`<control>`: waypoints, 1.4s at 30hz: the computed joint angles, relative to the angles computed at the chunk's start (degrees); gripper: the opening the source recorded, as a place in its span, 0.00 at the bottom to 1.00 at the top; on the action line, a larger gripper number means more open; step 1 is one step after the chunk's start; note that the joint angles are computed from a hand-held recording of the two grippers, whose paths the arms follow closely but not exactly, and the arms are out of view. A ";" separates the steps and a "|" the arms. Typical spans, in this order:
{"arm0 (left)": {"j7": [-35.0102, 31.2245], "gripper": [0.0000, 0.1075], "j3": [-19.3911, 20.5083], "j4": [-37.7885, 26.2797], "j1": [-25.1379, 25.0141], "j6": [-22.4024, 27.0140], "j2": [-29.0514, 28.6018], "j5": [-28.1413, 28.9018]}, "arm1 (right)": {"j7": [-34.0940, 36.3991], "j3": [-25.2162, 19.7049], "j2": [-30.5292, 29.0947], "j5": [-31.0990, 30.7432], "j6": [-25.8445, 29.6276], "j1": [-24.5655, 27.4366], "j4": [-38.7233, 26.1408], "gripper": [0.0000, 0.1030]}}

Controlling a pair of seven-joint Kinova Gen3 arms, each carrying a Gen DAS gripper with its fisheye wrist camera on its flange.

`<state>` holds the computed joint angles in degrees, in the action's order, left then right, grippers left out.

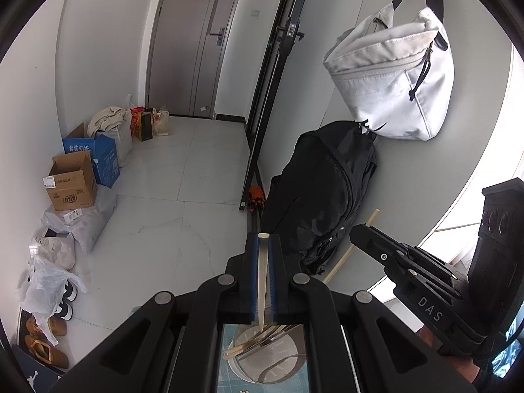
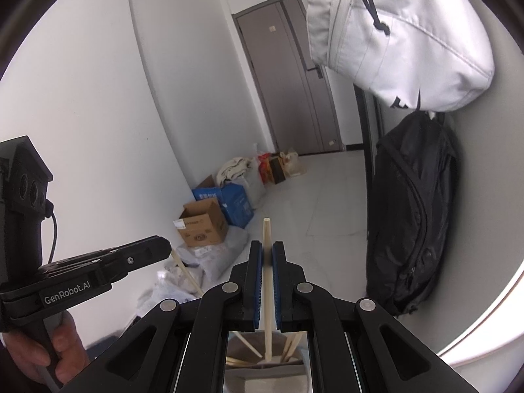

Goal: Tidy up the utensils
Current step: 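Carry both held chopsticks up over the white utensil holder, then open both grippers to drop the chopsticks into the holder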

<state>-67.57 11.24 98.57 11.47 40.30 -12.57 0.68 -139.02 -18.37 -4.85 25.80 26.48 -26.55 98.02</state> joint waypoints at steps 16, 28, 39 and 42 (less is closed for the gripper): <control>-11.12 0.02 -5.72 2.57 1.77 0.06 1.74 11.73 | 0.73 2.45 3.85 -0.02 -0.01 -3.74 0.73 0.05; -20.84 0.02 -8.76 2.69 0.45 5.17 3.25 22.19 | 10.84 4.22 4.58 -11.39 0.14 -4.07 1.32 0.07; -18.74 0.47 -7.76 3.97 -2.23 4.99 -0.32 22.47 | 15.17 4.36 0.54 -21.43 -3.00 -1.14 5.83 0.34; -15.78 0.48 -6.96 4.17 -2.64 5.04 -1.34 20.05 | 12.89 3.02 -1.77 -19.79 -3.32 0.12 7.28 0.36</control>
<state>-83.36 4.28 102.73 8.83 45.34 -13.91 20.73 -126.13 -15.35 -6.62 6.01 23.16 -26.43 105.29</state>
